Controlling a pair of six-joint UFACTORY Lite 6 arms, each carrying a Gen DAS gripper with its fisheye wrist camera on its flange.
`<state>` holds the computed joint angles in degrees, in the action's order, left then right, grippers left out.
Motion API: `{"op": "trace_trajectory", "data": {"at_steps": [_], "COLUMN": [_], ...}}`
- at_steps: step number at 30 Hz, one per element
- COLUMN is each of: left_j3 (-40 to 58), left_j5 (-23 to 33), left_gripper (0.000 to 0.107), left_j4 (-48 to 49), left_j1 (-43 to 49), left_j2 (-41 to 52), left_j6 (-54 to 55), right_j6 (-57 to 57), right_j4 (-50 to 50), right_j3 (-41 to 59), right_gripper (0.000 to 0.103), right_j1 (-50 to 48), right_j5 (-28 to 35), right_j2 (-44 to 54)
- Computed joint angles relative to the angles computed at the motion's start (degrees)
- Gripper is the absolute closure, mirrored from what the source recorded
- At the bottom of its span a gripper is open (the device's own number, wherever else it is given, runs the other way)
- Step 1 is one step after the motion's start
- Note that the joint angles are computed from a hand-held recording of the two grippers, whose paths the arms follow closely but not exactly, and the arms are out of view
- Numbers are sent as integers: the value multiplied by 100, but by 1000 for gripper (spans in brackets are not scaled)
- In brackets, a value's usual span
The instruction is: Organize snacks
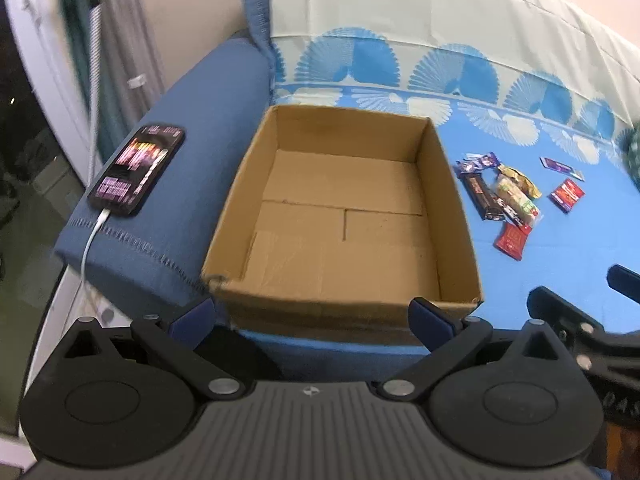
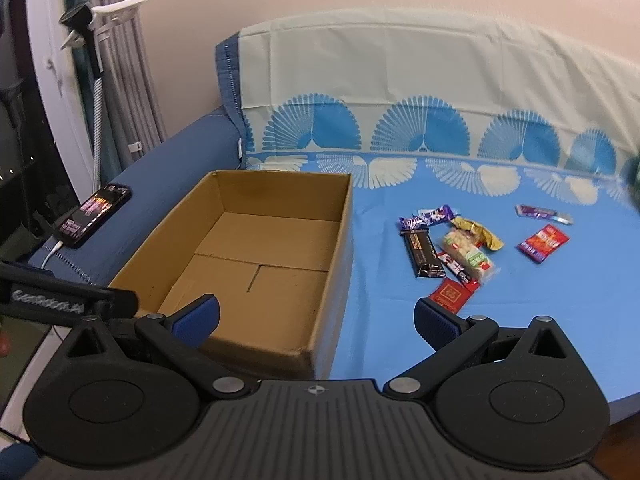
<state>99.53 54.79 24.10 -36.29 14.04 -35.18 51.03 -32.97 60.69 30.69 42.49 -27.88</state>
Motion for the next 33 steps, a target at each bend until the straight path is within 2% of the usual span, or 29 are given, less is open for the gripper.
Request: {"op": "trace_trajectory", "data": {"at_steps": [2, 4, 7, 14, 33], "left_j3": [-391, -622, -921, -1175, -1255], "left_j5": [-99, -153, -247, -274, -311], "left_gripper": [4, 4, 4, 4, 4], "left_j4": [-7, 33, 189, 256, 343], "left_j1": [37, 62, -4, -42, 6], "left_j2": [-299, -487, -725, -892, -904], "left_j6": [-107, -106, -193, -252, -224], "right_j6": [350, 768, 1362, 1413, 1393], "right_j4": [-304, -670, -1189, -1340, -1280], "right_j3": [204, 242, 209, 344, 415], "right_gripper": [0, 0, 0, 0, 0], "right_j1": [431, 645, 1148, 1412, 1402], "right_j5": [302, 193, 434, 654, 581], "right_j2": [150, 510, 602, 708, 818]}}
